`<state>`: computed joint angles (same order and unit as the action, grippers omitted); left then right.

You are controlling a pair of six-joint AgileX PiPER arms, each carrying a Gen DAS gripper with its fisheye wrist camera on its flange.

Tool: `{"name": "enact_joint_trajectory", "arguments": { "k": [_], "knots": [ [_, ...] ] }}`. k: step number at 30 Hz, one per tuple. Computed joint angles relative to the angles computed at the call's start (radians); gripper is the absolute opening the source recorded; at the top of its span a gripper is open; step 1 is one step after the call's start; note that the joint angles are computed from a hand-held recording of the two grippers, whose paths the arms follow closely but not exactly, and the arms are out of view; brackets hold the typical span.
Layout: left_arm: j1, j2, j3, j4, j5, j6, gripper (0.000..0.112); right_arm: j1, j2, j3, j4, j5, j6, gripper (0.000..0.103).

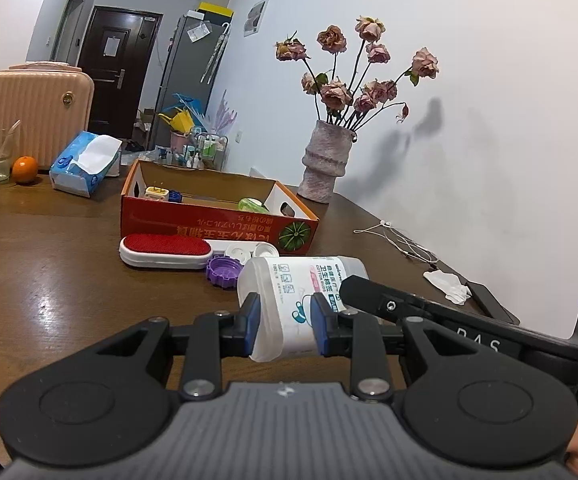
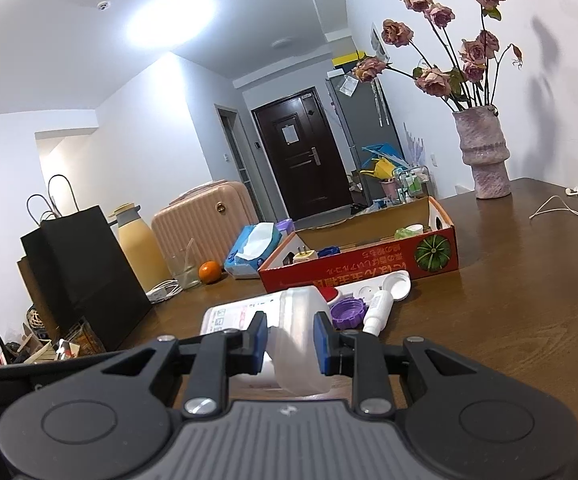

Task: Organize rigid objects
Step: 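Lift the white pill bottle and carry it over the cardboard box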

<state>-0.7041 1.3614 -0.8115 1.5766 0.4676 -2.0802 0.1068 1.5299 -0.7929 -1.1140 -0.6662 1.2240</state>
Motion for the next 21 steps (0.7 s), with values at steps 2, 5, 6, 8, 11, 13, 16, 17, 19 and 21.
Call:
{"name": "enact_joint_trajectory", "arguments": {
  "k": [2,5,6,8,11,13,16,17,19,21],
  "knots": [
    [0.029,0.021,-0.022,0.005,-0.03,0.009,0.027,0.001,0.025,-0.028,-0.002,0.003,0.007,0.024],
    [0.08,0.062,-0.066,0.0,-0.081,0.037,0.027,0.001,0.071,-0.082,-0.016,0.009,0.031,0.024],
    [0.099,0.078,-0.084,-0.003,-0.098,0.049,0.027,-0.001,0.089,-0.103,-0.024,0.01,0.042,0.024],
    [0.136,0.112,-0.123,-0.021,-0.133,0.08,0.027,-0.003,0.132,-0.157,-0.048,0.014,0.075,0.024],
    [0.188,0.167,-0.184,-0.035,-0.179,0.111,0.027,0.001,0.198,-0.25,-0.088,0.031,0.125,0.024],
    [0.219,0.206,-0.228,-0.057,-0.207,0.143,0.027,0.004,0.242,-0.316,-0.119,0.044,0.162,0.024],
    [0.265,0.266,-0.302,-0.12,-0.243,0.227,0.027,0.014,0.311,-0.426,-0.174,0.067,0.227,0.024],
    [0.281,0.287,-0.329,-0.155,-0.254,0.272,0.027,0.017,0.335,-0.464,-0.195,0.075,0.25,0.024],
    [0.307,0.332,-0.395,-0.277,-0.263,0.413,0.027,0.023,0.386,-0.552,-0.249,0.087,0.313,0.024],
    [0.331,0.379,-0.471,-0.439,-0.259,0.597,0.027,0.027,0.445,-0.653,-0.317,0.093,0.399,0.024]
  ]
}}
